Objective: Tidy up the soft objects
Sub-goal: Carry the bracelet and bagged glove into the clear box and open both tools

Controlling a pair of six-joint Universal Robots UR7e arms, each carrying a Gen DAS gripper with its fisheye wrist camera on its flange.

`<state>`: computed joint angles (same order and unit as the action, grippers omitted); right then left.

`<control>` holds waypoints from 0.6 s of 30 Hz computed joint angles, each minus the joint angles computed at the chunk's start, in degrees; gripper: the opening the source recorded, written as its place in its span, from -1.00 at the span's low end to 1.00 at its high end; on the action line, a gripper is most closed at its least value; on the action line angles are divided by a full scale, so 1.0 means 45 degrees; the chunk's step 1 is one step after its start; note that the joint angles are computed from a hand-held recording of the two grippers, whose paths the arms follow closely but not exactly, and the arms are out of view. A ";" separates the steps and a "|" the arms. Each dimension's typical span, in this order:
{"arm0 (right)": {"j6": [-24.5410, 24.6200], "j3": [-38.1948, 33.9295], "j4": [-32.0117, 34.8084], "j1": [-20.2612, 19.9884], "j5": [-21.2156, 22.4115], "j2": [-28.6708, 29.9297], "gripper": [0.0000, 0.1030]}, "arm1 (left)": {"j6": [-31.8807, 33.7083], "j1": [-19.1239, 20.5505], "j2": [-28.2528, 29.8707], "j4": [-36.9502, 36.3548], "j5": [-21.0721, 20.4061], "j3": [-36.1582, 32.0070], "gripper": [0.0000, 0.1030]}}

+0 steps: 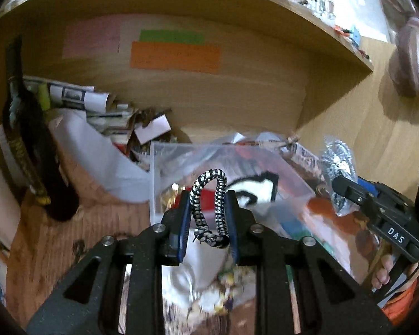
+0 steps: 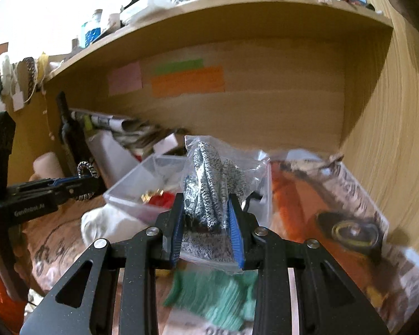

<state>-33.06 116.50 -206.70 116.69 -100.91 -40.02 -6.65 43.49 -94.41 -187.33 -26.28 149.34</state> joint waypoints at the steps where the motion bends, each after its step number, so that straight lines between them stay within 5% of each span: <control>1: -0.0062 -0.0118 0.0015 0.0003 0.0019 0.0024 -0.48 | 0.0423 0.0307 0.0270 -0.0353 -0.0238 -0.0346 -0.56; 8: -0.0556 -0.1503 0.0701 0.0028 0.0113 0.0555 -0.48 | 0.1574 0.1513 0.1322 -0.0753 -0.1132 -0.1737 -0.55; 18: -0.0846 -0.3164 0.3144 -0.0121 -0.0458 0.1597 -0.48 | 0.1487 0.3158 0.2603 0.1218 -0.2427 -0.3459 -0.55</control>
